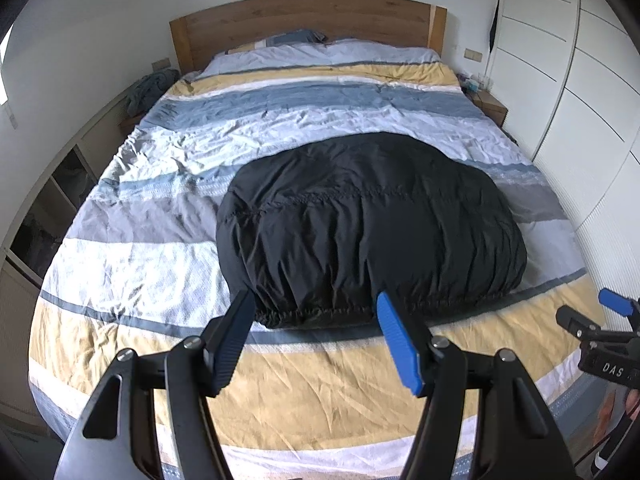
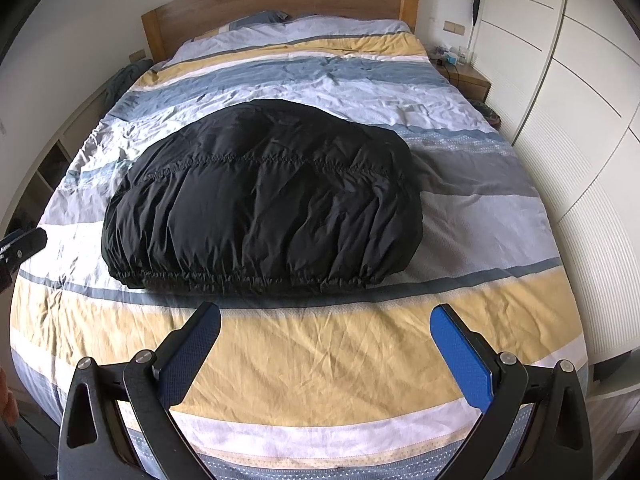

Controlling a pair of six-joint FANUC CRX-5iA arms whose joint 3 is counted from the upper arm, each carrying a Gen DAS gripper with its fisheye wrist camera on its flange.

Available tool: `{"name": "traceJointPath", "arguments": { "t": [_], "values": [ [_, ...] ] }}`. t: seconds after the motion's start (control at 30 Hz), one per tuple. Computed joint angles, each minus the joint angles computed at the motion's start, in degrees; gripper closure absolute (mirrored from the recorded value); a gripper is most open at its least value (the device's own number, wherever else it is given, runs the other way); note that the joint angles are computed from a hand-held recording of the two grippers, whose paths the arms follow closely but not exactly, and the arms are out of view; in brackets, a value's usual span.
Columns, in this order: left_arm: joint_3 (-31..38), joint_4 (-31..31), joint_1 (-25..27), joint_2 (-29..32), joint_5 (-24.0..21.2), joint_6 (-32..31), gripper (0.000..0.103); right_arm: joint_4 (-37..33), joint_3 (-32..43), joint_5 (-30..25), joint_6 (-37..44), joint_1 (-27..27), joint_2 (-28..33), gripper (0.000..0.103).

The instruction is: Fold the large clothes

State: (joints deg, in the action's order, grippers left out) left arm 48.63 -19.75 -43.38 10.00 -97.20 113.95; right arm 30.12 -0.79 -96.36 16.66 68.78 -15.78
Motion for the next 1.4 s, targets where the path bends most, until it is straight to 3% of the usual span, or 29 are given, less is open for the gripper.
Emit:
{"name": "traceJointPath", "arguments": {
  "t": [0.67, 1.4],
  "values": [
    [-1.54, 1.0, -1.06, 1.6, -4.34, -0.15, 0.041, -1.37, -1.32, -0.22, -0.98, 1.31, -0.73, 0.0],
    [-3.42, 1.19, -1.94, 0.54, -4.75, 0.06, 0.041, 0.07, -0.1, -3.63, -1.24, 2.84, 0.41, 0.0]
  ]
}}
